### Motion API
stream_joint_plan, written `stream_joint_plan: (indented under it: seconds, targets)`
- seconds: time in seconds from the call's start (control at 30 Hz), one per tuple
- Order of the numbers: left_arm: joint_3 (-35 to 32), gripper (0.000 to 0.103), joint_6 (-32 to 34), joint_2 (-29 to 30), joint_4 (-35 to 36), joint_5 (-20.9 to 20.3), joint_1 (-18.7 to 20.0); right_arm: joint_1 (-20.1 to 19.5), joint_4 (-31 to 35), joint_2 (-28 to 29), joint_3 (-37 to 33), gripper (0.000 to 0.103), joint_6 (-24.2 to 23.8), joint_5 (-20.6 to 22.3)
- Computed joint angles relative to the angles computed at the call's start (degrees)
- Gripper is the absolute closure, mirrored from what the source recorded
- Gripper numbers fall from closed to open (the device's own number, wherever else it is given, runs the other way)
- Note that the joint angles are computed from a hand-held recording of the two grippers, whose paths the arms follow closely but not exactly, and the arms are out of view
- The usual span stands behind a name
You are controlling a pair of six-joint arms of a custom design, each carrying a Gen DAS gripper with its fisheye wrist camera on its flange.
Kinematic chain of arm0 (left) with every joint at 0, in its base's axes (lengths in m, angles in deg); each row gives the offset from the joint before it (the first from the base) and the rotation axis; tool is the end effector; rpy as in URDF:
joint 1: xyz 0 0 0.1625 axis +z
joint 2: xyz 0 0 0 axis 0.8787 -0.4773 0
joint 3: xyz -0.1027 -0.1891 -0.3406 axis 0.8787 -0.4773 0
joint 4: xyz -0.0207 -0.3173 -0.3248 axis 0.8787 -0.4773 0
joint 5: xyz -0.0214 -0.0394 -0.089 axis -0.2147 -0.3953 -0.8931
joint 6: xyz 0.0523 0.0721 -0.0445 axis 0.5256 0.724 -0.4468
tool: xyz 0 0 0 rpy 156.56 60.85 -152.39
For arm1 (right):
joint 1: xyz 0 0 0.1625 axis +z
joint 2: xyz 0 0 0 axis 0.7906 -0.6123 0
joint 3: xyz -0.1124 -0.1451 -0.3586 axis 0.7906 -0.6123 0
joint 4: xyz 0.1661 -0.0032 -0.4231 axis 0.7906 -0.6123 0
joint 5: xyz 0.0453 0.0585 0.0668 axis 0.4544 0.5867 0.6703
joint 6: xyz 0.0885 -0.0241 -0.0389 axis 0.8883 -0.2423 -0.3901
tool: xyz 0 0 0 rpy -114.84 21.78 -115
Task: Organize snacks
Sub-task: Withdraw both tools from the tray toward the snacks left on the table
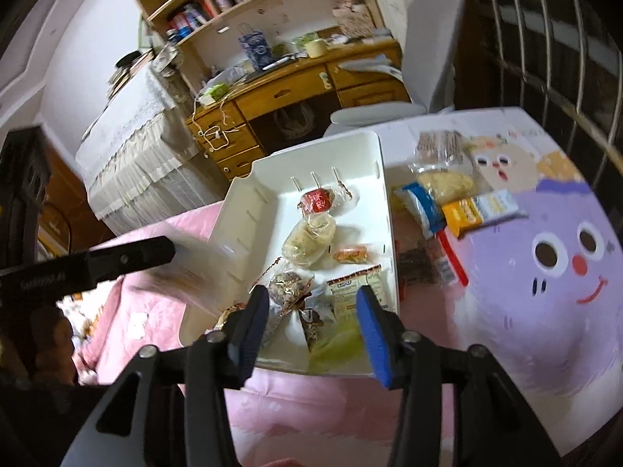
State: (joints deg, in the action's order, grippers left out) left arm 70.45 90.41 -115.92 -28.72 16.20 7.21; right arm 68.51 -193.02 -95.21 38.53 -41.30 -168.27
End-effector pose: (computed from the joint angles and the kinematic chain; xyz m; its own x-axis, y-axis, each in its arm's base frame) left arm -0.1164 -0.7720 0.4118 -0.7498 0.5118 -0.4194 0.5905 0.8035 -0.0751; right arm 0.4408 -0.6216 0.0480 -0.8841 0.2745 0.3782 -0.0767 0.7131 -0.6969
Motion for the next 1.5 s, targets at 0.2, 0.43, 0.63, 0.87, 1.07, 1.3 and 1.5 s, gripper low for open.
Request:
stream_joint_plan:
  seconds: [0.2,0.43,0.63,0.87,1.07,1.3,1.5]
  targets:
    - [1.3,0.021,-0.2,-0.8,-0.2,0.4,-0.5,-0.1,1.3,-2.3,2.9,0.052,5.5,-0.4]
    - [3.8,0.021,-0.7,-1.5,-0.2,-0.1,-1.4,0.1,4.0,-6.0,7.8,0.052,12.0,-1.3]
    - [6.5,0.021,-1.1,-1.9,0.5,0.9,-3.2,-0.5,4.7,-9.5,12.7,0.052,16.8,-1.3]
    - [7.6,0.021,-3.9,-0.1,2.7,1.1,-6.1,-2.5,5.2,-14.7,18.7,0.052,20.2,1.1]
    - [6.1,0.021,-9.5,3.1,4.2,1.3,-8.1,-4.7,5.2,-19.6,23.0,0.052,19.6,3.6]
    - [2.3,0.021,-16.9,8.4,5.2,4.4,-9.8,-8.8,5.5,-24.1,25.5,0.052,16.8,7.7]
    - [-3.0,0.021,-22.7,14.4,7.4,6.4,-10.7,-13.4,5.2,-26.0,24.8,0.052,12.8,12.8]
